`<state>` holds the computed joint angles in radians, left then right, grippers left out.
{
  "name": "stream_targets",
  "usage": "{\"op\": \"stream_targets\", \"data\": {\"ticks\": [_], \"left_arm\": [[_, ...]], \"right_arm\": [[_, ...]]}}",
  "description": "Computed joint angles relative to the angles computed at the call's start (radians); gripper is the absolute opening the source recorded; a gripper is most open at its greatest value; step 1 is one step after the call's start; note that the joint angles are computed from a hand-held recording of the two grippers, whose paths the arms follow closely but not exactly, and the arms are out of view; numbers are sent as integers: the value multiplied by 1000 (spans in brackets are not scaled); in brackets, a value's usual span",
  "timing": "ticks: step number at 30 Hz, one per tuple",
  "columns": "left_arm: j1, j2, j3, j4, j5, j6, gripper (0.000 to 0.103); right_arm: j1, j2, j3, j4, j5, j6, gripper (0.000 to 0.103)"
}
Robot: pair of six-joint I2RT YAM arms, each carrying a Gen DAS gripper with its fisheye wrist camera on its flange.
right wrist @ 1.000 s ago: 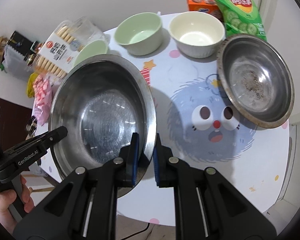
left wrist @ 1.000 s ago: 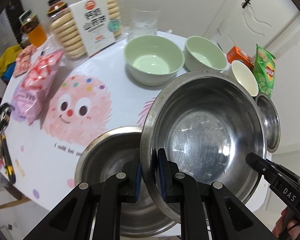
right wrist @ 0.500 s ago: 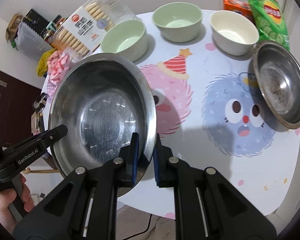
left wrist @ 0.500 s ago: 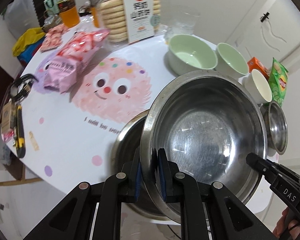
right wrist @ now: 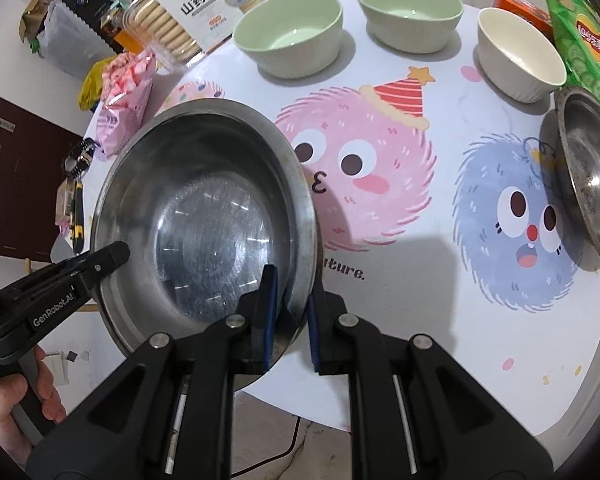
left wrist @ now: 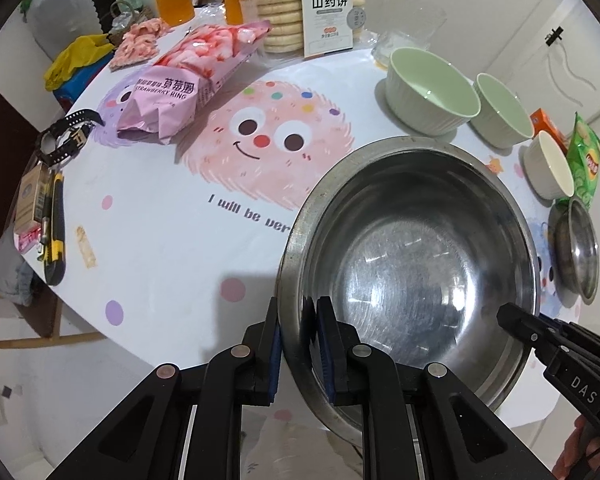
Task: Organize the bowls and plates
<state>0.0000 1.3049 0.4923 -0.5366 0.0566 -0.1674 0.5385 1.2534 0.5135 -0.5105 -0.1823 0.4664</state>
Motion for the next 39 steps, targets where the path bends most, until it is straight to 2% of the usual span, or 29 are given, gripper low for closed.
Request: {"op": "stream_targets", "data": {"ticks": [14,31,33,35,39], "left_arm": [[-7,113,-12,72,-25,14,19],[-21,166,-23,110,-47,23,23],[-18,163,-25,110,-44,24,24],[-20,160,-23,108,-51,20,25],[-17,159,-20,105,-57,14,30]], "right_arm": [[57,93,28,10,47,0,17],[159,197,131,-80,169,-39,22],[164,198,133,-85,182,-39,34],[162,189,133,-91,187,-37,41],[154,171,134,-100,189,-39,43]]}}
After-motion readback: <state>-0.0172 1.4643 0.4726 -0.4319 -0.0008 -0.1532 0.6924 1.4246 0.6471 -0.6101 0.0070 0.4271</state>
